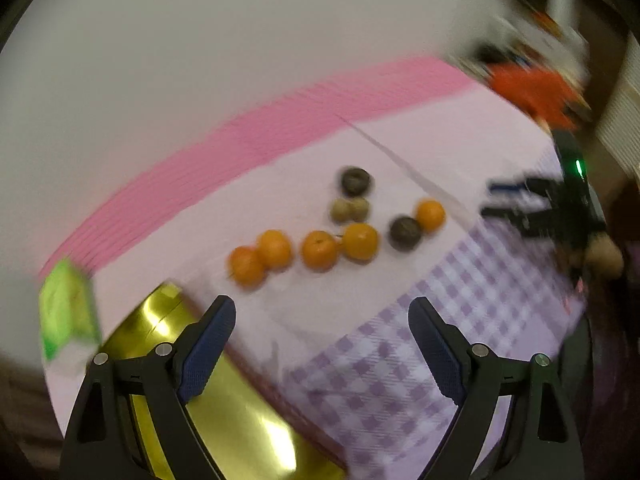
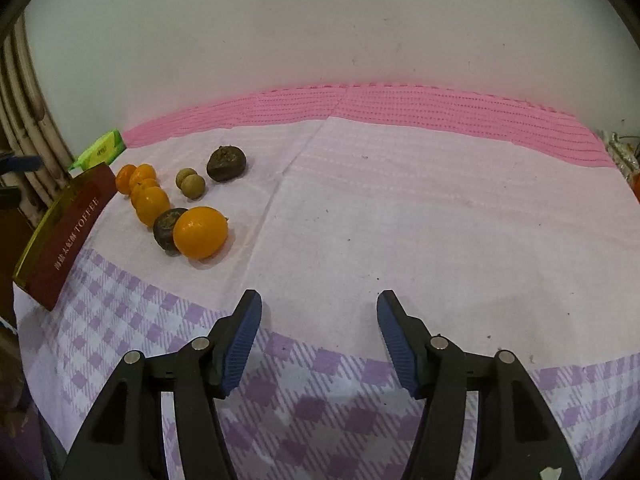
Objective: Organize fruits
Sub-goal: 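Move the left tool back to the fruits and grasp a tangerine, then grasp a large orange with the right tool while the left lifts the tangerine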
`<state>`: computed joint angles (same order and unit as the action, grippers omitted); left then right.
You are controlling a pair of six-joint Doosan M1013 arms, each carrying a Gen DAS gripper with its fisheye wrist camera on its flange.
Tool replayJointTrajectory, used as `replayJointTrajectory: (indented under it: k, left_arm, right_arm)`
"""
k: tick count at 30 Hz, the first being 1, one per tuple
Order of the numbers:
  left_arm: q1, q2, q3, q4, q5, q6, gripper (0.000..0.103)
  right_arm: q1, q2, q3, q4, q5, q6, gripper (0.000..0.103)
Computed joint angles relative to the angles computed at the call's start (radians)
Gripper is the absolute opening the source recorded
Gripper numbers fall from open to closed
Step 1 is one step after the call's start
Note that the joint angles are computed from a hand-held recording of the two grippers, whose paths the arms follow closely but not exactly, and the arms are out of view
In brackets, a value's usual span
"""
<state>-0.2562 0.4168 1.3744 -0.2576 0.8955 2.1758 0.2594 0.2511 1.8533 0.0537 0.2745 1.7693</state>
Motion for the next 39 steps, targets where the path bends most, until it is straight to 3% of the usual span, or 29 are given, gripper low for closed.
replayJointTrajectory:
  k: [2,5,8,12,17,19,20,24,27,31,34,39]
  left_arm:
    - [-0.001,0.054,-0.068,0.017,0.085,0.091,0.088]
    - [-0.012,0.107,-0.124,0.124,0.109,0.162,0.084]
    - [-0.004,0.169,-0.203,0.154,0.204,0.194,0.081]
    - [0.019,0.238,-0.297,0.13,0.268,0.182,0.067]
    - [0.033,0.298,-0.374,0.086,0.355,0.222,0.056]
    - [0.034,0.32,-0.398,0.088,0.4,0.215,0.041]
    - [0.035,0.329,-0.407,0.082,0.415,0.205,0.042]
    - [0.034,0.303,-0.362,0.089,0.352,0.136,0.041]
    - [0.025,0.21,-0.23,0.082,0.188,0.097,0.041]
    - [0.016,0.097,-0.096,0.026,0.072,-0.021,0.041]
    - [0.0,0.027,-0.009,-0.007,0.025,-0.146,0.041]
    - [-0.024,-0.069,0.123,-0.094,-0.059,-0.285,0.041]
  right_arm:
    - [0.0,0.001,0.002,0.026,-0.005,-0.024,0.062]
    - [-0.001,0.004,0.0,0.072,-0.009,-0.068,0.067]
    - [-0.01,0.005,0.001,0.166,-0.011,-0.144,0.069]
    - [-0.017,0.008,-0.002,0.245,-0.004,-0.209,0.071]
    - [-0.008,0.013,-0.013,0.177,0.008,-0.164,0.077]
    - [-0.01,0.014,-0.013,0.206,0.006,-0.185,0.078]
    - [-0.013,0.014,-0.013,0.231,0.005,-0.206,0.079]
    - [-0.017,0.016,-0.014,0.271,0.003,-0.239,0.083]
    - [-0.014,0.018,-0.017,0.242,0.004,-0.216,0.084]
    - [-0.017,0.016,-0.012,0.286,-0.002,-0.253,0.084]
    - [-0.015,0.015,-0.01,0.27,-0.006,-0.238,0.084]
    - [-0.007,0.009,-0.013,0.51,0.003,-0.546,0.082]
